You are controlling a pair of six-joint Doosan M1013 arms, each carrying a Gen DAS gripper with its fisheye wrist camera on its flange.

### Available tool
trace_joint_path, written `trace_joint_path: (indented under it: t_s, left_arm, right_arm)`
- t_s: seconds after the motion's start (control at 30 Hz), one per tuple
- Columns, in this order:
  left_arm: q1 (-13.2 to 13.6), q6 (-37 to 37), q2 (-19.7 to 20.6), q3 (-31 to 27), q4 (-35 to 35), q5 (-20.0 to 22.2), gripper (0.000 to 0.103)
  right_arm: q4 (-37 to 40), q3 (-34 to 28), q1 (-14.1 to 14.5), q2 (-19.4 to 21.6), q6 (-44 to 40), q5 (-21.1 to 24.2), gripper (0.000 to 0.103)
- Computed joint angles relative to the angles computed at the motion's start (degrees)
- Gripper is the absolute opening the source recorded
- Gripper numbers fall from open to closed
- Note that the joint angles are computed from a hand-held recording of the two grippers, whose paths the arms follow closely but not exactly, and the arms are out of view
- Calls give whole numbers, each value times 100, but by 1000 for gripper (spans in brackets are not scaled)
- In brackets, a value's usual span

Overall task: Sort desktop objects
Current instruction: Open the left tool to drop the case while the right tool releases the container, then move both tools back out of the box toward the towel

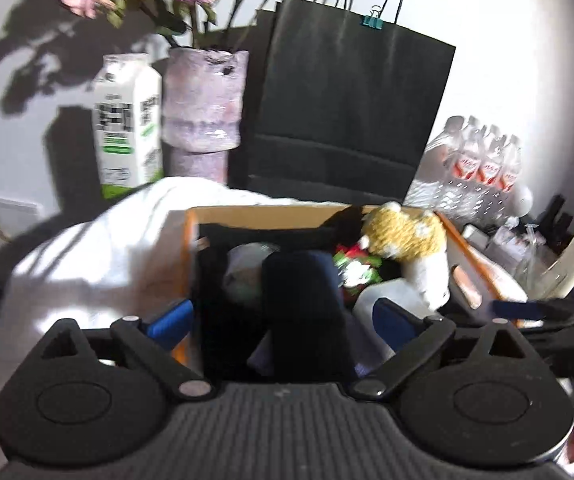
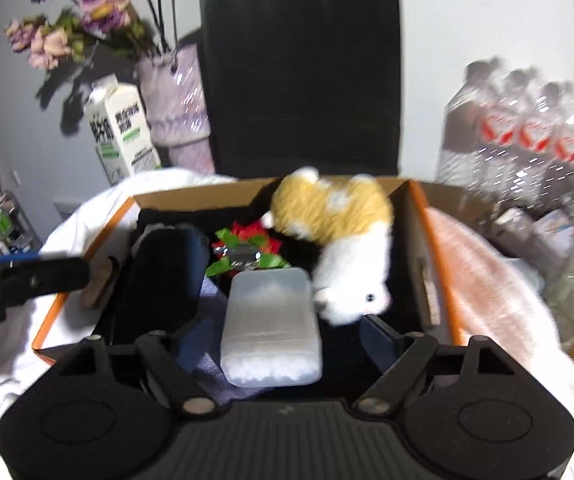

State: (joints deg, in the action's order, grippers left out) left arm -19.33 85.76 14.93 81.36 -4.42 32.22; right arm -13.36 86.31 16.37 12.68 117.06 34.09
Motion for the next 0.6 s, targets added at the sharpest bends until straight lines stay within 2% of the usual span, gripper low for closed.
trace_joint_path:
  t_s: [0.07, 0.17, 0.23, 0.33, 0.37, 0.4, 0.47, 0.6]
  left_arm:
    - [-14, 80, -213, 299, 60, -240, 103]
    - [-38, 223, -590, 803, 62, -631, 103]
    - [-45, 474, -864, 1184, -168, -951, 103]
    - [-11, 2182, -1314, 1840, -1699, -1404, 103]
    - [-27, 2629, -1449, 2049, -2081, -1524, 103]
    - [-63, 2777, -1553, 2211, -2193, -1620, 103]
    - [-178, 2256, -1708, 2432, -1609, -1746, 103]
    - [-424, 864, -2042, 2908, -57, -2151, 103]
  right_arm:
    - [-356, 268, 65, -239, 266, -223, 80]
    - [-479, 772, 106, -637, 353, -725, 85]
    - [-810, 1150, 188, -927, 702, -984, 85]
    - [-2193, 1734, 464, -1324, 1975, -1223, 85]
    - [-2742, 1927, 575, -1438, 2484, -1280, 85]
    - [-3229, 2110, 682, -1541, 2946, -1323, 85]
    - [-3835, 2400, 851, -1697, 3536, -1367, 85]
    - [-4812, 2774, 1240, -1940, 4775, -1081, 85]
